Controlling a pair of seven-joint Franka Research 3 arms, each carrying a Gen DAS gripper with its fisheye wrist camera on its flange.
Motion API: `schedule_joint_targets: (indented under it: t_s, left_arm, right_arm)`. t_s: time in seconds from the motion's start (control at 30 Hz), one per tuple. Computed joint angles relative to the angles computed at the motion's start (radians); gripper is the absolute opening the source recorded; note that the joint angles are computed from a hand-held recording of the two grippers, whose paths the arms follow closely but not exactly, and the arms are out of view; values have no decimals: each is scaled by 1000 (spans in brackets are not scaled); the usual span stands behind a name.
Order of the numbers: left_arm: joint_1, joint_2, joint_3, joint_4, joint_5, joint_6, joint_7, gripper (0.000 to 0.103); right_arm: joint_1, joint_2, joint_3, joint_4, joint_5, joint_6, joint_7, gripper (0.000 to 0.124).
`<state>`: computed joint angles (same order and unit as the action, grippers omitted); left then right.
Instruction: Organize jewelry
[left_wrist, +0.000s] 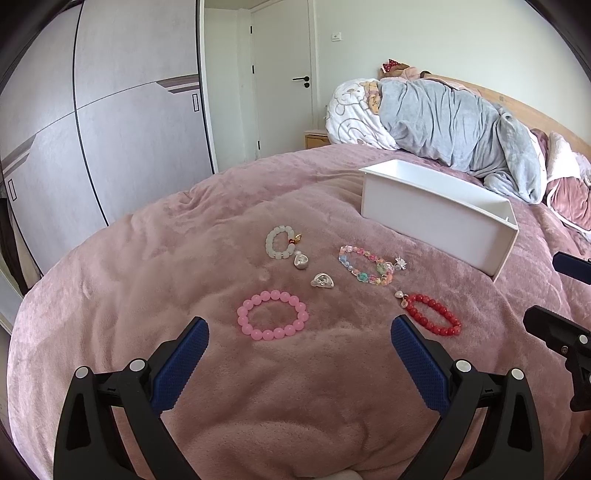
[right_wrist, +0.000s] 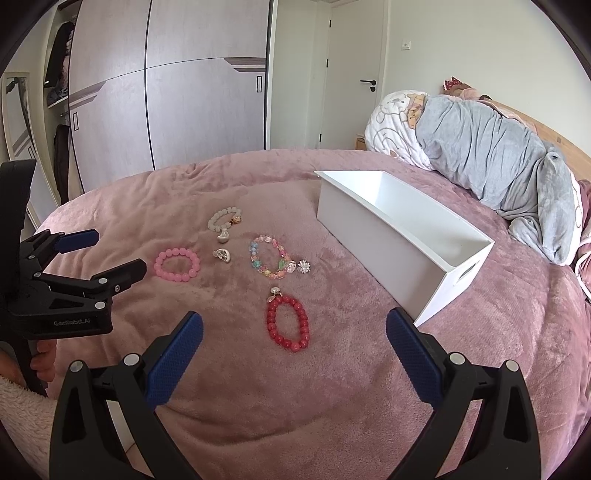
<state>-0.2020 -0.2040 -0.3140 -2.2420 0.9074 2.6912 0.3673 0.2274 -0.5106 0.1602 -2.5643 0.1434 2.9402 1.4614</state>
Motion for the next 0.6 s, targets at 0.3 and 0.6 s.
schedule_joint_targets:
  t_s: [0.3,0.6]
  left_arm:
    - [1,3,-3,1,17,-2,-27,100]
    - [1,-2,-4,-4,31,1,-44,100]
  right_arm:
    - [-15,-1,14,9,-27,-41,10,98]
    - [-21,-3,20,6,-43,-28,17,98]
